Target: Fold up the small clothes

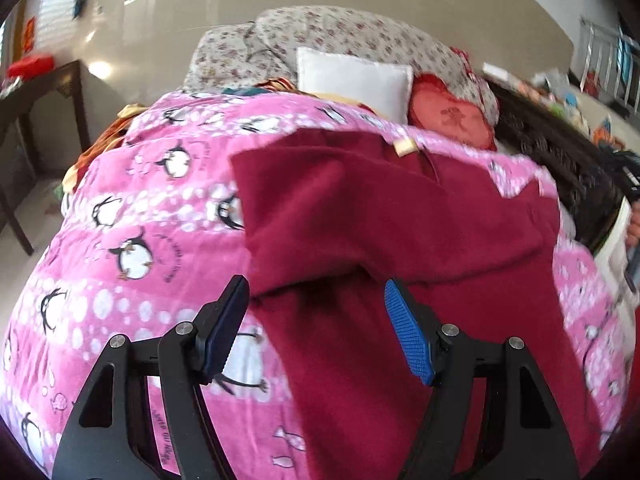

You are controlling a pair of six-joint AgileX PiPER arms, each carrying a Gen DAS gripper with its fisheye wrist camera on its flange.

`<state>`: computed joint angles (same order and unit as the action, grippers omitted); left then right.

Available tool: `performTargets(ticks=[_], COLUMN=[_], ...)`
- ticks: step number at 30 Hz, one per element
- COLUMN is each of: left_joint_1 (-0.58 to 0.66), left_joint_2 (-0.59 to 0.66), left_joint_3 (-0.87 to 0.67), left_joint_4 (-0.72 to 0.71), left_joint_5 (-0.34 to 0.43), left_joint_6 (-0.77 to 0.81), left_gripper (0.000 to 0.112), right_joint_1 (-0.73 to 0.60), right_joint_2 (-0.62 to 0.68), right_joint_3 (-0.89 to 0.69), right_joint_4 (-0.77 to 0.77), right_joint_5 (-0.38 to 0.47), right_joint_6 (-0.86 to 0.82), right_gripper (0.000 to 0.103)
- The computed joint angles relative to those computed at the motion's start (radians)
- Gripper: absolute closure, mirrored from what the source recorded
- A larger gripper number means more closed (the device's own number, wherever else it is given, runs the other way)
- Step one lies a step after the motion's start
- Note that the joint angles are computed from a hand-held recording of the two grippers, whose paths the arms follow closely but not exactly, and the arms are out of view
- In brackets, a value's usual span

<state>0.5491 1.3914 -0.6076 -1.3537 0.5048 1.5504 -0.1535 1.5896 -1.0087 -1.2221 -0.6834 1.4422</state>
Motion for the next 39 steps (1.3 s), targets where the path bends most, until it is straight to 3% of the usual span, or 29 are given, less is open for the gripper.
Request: performTargets(ticks=[2, 4, 5, 6, 8, 12, 16, 22, 25, 26, 27, 30, 34, 36, 39], left_joint_1=[0.058, 0.130, 0.143, 0.160, 0.159, 0.134, 0.094, -0.011, -0.061, -0.081, -0.097, -0.139, -0.177, -0.202, -0.170], left_joint_2=[0.011, 0.020, 0.019, 0.013, 0.005, 0.027, 0.054, 0.062, 0.053, 0.055, 0.060, 0.088, 0.178, 0.209, 0.210], left_joint_3=[-0.017, -0.024, -0.024, -0.013, -0.002, -0.001, 0.000, -0.007, -0.002, -0.007, -0.014, -0.051, -0.146, -0.192, -0.216], left_joint_4=[0.010, 0.010, 0.006, -0.004, -0.003, 0.029, 0.001, -0.020, -0.023, -0.020, -0.012, 0.008, 0.026, 0.070, 0.063], left_joint_5=[0.061, 0.147, 0.165, 0.176, 0.158, 0.115, 0.082, 0.030, -0.002, -0.016, -0.025, -0.025, 0.062, 0.064, 0.110], left_joint_6=[-0.030, -0.040, -0.033, -0.007, 0.020, 0.027, 0.033, 0.003, -0.004, -0.015, -0.029, -0.077, -0.160, -0.238, -0.270], left_gripper=[0.042, 0.042, 0.042, 0.042, 0.042, 0.042, 0.042, 0.042, 0.042, 0.042, 0.042, 0.042, 0.042, 0.042, 0.042], right_joint_1=[0.127, 0.173, 0.184, 0.190, 0.172, 0.010, -0.119, -0.187, -0.192, -0.197, -0.202, -0.207, -0.193, -0.165, -0.033], right_joint_2=[-0.058, -0.075, -0.067, -0.041, 0.019, 0.198, 0.361, 0.543, 0.580, 0.593, 0.612, 0.588, 0.412, 0.300, 0.135], right_joint_3=[-0.014, 0.002, 0.003, 0.003, -0.003, -0.039, -0.123, -0.267, -0.275, -0.278, -0.288, -0.260, -0.110, -0.051, -0.023], right_joint_4=[-0.005, 0.021, 0.021, 0.001, -0.072, -0.294, -0.412, -0.343, -0.151, -0.097, -0.061, -0.016, 0.102, 0.102, 0.029], right_joint_5=[0.116, 0.163, 0.197, 0.272, 0.363, 0.347, 0.285, 0.130, 0.095, 0.071, 0.032, 0.009, -0.036, -0.068, -0.025], right_joint_6=[-0.009, 0.027, 0.050, 0.081, 0.160, 0.442, 0.587, 0.646, 0.510, 0.454, 0.418, 0.366, 0.160, 0.098, 0.034], right_gripper=[0.100, 0.100, 0.094, 0.070, 0.035, 0.035, 0.035, 0.034, 0.036, 0.048, 0.068, 0.090, 0.092, 0.092, 0.092])
